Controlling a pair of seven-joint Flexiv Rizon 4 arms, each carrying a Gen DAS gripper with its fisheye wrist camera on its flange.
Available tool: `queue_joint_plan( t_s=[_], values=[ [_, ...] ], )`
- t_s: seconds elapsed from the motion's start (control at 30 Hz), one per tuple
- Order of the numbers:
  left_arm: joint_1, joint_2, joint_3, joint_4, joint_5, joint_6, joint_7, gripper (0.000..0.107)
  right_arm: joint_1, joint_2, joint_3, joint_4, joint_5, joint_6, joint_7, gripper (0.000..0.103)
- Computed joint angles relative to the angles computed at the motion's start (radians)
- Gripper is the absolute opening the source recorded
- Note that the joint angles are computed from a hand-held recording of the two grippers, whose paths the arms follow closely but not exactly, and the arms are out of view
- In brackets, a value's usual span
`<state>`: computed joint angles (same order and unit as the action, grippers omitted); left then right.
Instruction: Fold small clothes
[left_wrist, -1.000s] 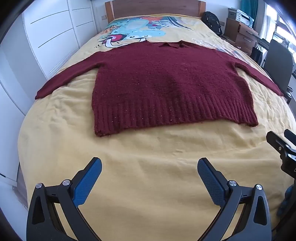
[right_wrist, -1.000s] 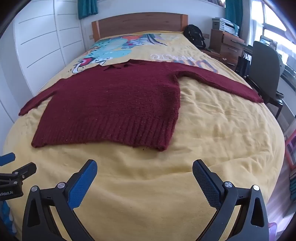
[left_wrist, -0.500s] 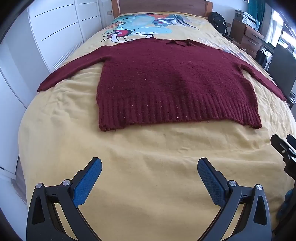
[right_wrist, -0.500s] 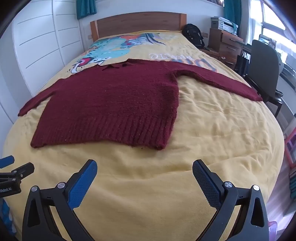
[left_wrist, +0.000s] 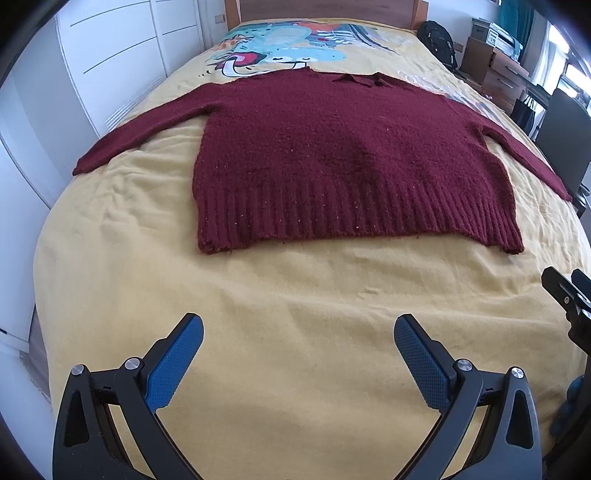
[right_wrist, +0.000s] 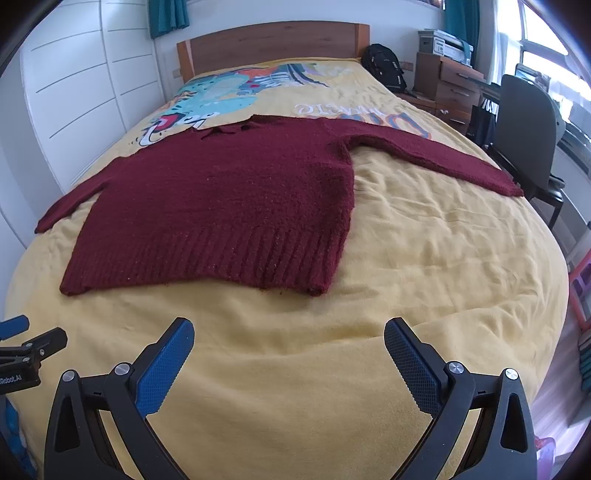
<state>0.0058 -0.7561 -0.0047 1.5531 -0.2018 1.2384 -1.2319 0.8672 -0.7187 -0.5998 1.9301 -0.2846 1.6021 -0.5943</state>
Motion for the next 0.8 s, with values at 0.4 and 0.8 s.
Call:
queue_joint_plan(
  t_s=[0.4,0.8],
  values=[
    [0.014,0.006,-0.017,0.007,-0.017,-0.011,0.02,0.102,0.0,0.0,0.0,0.0,-0.001,-0.001,0.0,0.103],
    [0.014,0.012,-0.016,0.011,-0.027,-0.022,0.015,0.102,-0.002,0.003,0.004,0.002,-0.002,-0.002,-0.001,0.103]
  ],
)
